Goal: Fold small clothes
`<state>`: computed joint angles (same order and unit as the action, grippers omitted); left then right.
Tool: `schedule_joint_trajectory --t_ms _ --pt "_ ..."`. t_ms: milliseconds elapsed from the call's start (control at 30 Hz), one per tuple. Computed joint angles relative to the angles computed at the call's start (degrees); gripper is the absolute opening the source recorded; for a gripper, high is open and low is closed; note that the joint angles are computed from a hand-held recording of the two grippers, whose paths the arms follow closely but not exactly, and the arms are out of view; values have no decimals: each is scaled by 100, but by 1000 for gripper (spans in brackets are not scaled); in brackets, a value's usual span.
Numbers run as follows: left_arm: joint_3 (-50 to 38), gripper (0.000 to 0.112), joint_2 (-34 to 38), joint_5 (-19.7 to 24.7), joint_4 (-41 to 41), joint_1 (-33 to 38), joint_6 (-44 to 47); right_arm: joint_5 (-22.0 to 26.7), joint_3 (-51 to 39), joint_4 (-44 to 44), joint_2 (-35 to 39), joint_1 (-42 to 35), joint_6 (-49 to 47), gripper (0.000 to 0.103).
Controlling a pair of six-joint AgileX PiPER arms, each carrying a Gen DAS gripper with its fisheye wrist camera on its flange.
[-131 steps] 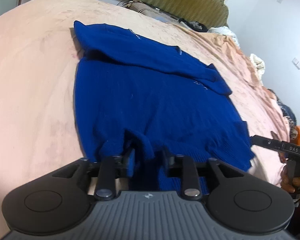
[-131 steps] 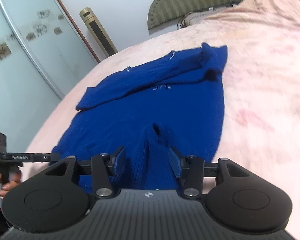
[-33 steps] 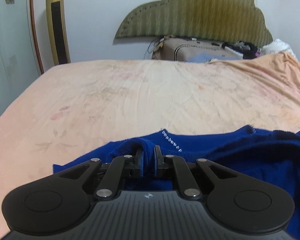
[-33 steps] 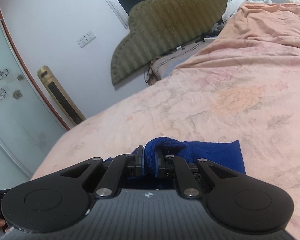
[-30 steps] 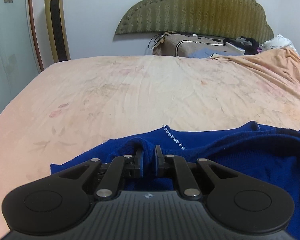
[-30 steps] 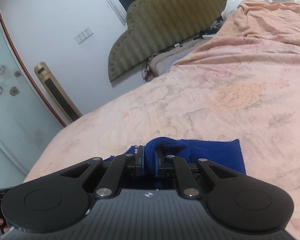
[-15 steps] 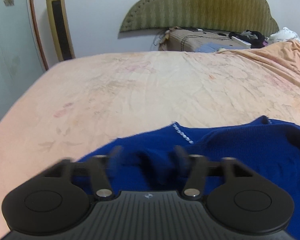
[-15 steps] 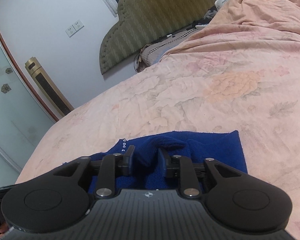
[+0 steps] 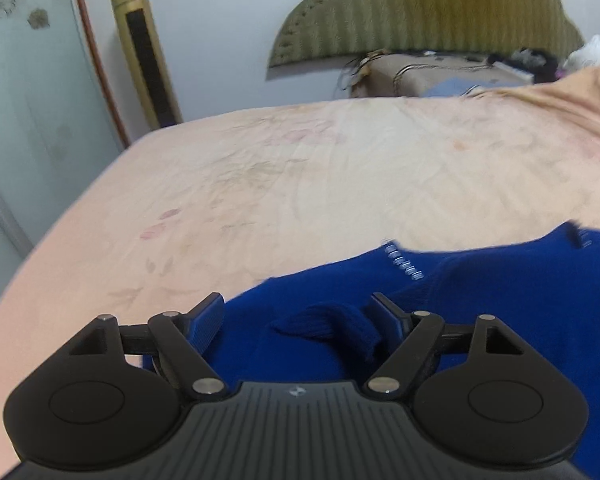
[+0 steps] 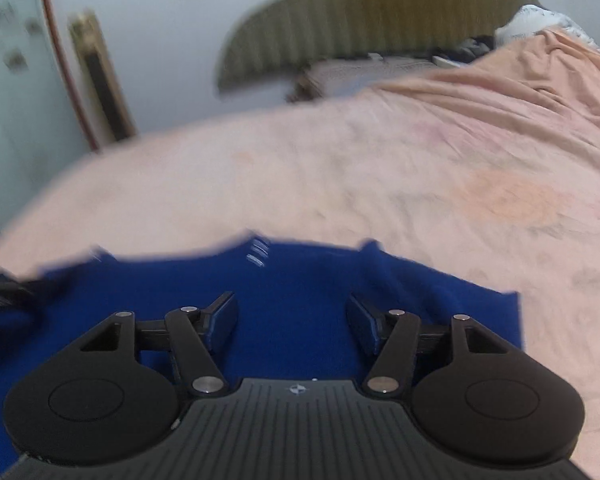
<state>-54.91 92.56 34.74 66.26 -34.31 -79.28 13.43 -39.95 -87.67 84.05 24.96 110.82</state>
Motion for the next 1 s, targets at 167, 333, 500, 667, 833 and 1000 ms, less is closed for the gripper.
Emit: schedule_joint_trajectory --t_ms 167,333,500,667,833,1000 --pt "109 80 -256 -71 179 353 -587 903 260 -320 -462 688 285 75" --pt "316 79 -663 -230 577 616 -1390 961 150 162 -324 868 -542 87" --pt "647 79 -1077 -446 99 537 -571 1029 353 71 -428 904 -70 88" --pt "617 79 -474 531 486 -69 -531 1367 386 250 -298 1246 -323 93" --pt "730 79 -607 -164 409 120 -223 1553 563 49 -497 1583 -2 100" --pt "127 80 55 992 769 -188 -459 1602 605 -248 -323 1607 413 103"
